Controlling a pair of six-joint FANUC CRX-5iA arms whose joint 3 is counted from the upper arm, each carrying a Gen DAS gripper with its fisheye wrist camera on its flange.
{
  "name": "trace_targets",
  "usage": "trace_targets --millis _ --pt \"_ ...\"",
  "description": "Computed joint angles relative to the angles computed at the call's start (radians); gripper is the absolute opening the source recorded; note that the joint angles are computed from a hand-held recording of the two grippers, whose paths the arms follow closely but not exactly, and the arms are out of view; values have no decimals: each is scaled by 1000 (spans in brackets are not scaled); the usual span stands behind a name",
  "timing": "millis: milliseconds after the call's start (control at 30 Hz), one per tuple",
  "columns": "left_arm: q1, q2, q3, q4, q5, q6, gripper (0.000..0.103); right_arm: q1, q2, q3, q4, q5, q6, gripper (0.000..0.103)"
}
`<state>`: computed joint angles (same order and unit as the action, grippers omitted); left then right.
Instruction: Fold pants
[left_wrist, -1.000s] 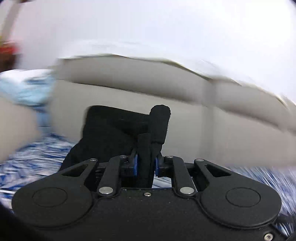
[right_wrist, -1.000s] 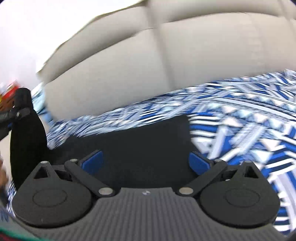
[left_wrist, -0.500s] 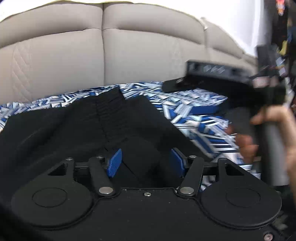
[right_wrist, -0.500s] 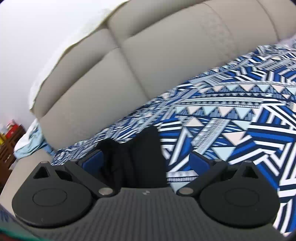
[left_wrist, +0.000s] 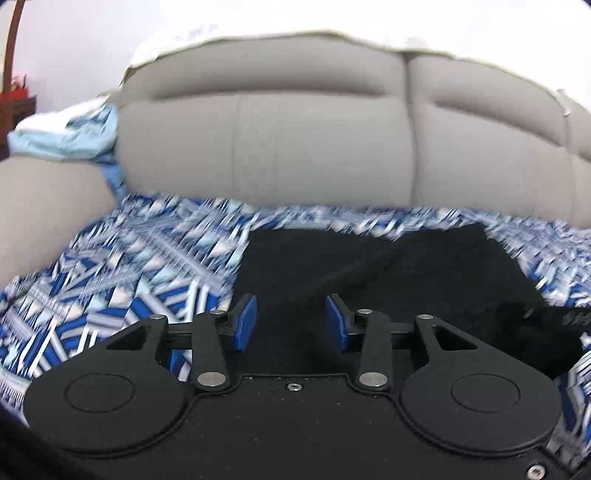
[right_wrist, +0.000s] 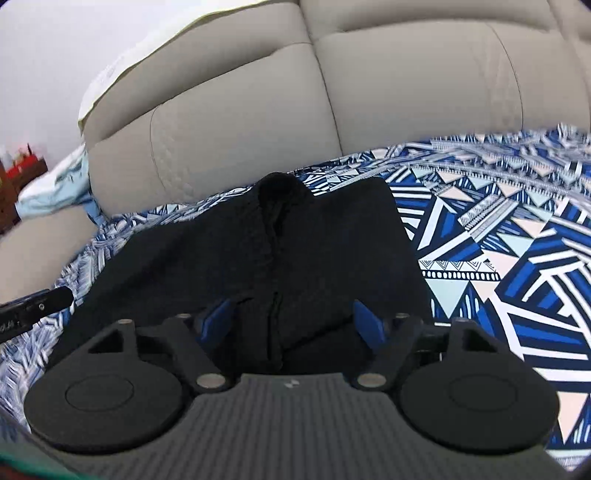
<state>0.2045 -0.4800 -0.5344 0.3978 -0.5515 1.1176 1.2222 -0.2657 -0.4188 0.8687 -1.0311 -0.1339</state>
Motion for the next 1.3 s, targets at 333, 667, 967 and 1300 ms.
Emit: trace_targets --millis 333,667,967,1300 --pt "-33 55 81 -205 -140 215 35 -42 54 -15 100 23 -67 59" --pt "-25 3 37 -36 -200 6 36 53 -42 -75 180 -230 -186 3" --pt "-31 8 11 -8 -180 -23 37 62 -80 -110 133 -2 -200 69" --pt "-39 8 3 -18 -154 -27 37 1 128 16 177 -92 -131 45"
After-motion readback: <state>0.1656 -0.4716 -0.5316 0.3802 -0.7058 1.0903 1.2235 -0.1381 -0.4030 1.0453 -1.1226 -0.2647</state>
